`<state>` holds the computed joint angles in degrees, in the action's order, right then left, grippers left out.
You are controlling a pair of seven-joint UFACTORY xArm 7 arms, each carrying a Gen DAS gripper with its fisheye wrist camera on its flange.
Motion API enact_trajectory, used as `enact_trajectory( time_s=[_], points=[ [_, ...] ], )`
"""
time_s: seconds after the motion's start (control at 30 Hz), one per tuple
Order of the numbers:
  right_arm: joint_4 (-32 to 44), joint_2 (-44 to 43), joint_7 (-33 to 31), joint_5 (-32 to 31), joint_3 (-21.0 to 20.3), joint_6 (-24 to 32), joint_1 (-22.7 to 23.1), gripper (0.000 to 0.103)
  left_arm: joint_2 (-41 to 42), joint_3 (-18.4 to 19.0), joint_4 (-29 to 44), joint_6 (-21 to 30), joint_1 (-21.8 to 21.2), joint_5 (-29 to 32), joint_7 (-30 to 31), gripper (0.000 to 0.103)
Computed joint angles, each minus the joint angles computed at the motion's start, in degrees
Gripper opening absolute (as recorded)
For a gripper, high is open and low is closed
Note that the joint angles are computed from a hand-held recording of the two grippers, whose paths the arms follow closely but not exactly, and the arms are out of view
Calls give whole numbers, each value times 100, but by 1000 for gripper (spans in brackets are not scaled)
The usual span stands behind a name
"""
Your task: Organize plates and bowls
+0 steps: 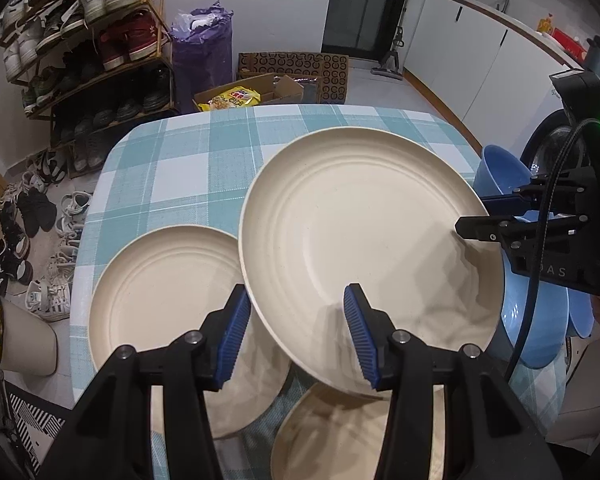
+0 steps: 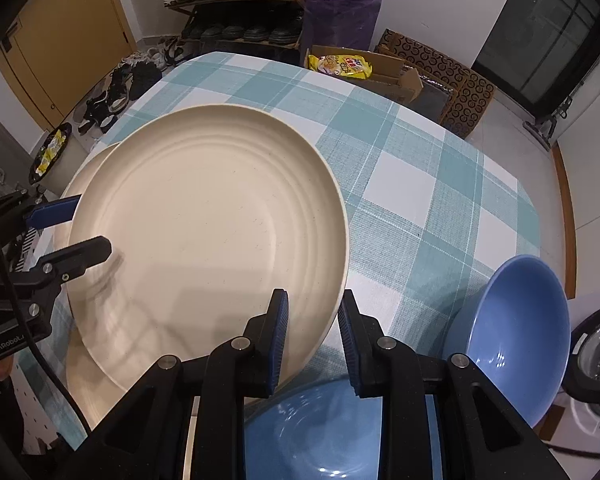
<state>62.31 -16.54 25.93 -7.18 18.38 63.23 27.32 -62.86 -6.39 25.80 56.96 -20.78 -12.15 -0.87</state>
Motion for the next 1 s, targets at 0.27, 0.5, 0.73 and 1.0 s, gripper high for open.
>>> enact_trajectory(
  time_s=[0.27,0.5,0.73,1.0],
  points=[
    [96,-265,177,1,161,267,101,26,-569,-2,16,399,4,44,-42,48],
    [115,-520,369,-7,362,443,204,26,-1109,-24,10,797,88,73,-117,48],
    [4,-822,495,69,505,485,318,26,-1602,-54,-15,1133,154,46,-169,48],
    [-210,-1126,589,178,628,413,399,26,-2037,-112,-60,1367,212,52,-193,48]
  ],
)
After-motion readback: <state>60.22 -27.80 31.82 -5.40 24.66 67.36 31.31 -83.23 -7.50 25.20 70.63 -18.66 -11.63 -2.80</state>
